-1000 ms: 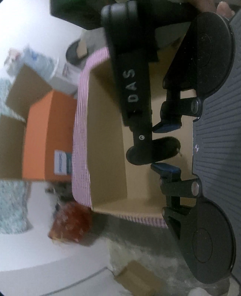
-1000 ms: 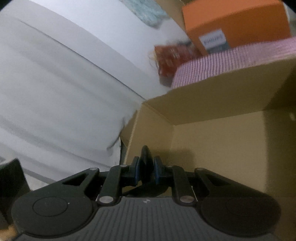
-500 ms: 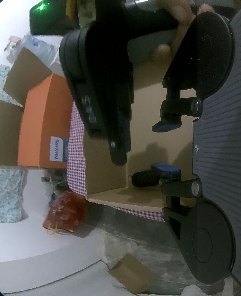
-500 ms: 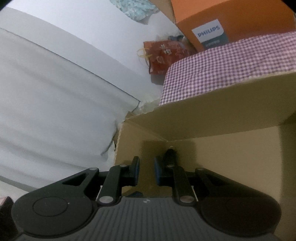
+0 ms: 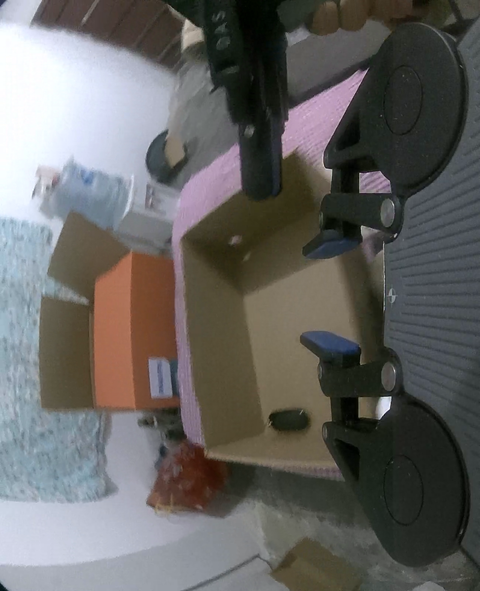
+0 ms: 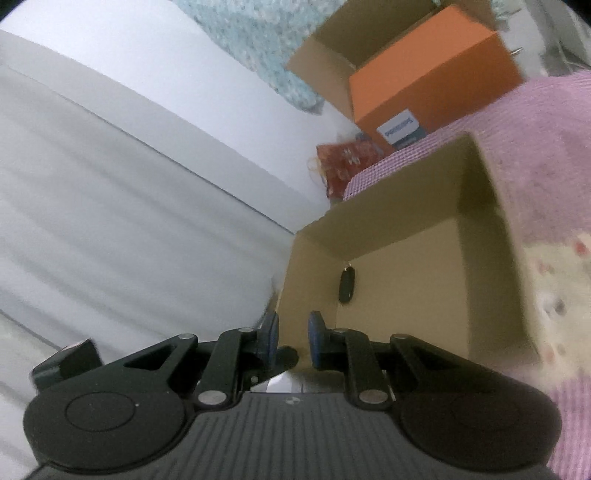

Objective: Organize rigid objects
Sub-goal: 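Move the right gripper back to the black cylinder and grasp it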

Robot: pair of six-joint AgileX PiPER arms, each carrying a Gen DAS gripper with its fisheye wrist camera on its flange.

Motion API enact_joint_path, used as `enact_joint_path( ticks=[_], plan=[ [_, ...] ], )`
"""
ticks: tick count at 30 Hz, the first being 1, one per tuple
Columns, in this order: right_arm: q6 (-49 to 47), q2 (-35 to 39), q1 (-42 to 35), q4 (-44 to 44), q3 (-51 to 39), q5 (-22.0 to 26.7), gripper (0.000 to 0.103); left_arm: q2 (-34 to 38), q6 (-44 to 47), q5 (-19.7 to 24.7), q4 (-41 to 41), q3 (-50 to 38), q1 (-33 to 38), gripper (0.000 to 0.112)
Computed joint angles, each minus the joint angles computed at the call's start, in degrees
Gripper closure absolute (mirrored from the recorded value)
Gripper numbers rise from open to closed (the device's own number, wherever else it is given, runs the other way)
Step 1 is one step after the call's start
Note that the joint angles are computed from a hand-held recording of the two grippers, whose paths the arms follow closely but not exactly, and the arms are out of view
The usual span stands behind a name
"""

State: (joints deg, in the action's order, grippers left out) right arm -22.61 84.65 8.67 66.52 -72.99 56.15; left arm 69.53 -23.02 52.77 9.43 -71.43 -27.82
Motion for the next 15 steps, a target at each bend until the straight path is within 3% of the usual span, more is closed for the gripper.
enact_joint_path(
  ticks=[3, 6, 10, 15],
  plan=[
    [-3.05, -7.86, -2.93, 2.07, 11.12, -0.89, 0.084, -2.95, -2.56, -1.10, 1.39, 4.48, -4.77, 0.069],
    [-2.17, -14.14, -2.99, 0.05, 20.35, -5.06, 0.084, -4.21, -5.23, -2.55, 2.48, 8.25, -9.43, 0.069],
    [0.40, -16.82, -1.70, -1.40, 29.59, -9.97, 0.084, -2.88, -8.83, -5.68, 4.02, 13.08, -15.63, 0.069],
    [5.25, -15.45, 2.46, -3.37, 34.27, -16.92, 0.084, 2.12, -12.92, -9.62, 7.39, 16.67, -20.81, 0.070]
  ],
)
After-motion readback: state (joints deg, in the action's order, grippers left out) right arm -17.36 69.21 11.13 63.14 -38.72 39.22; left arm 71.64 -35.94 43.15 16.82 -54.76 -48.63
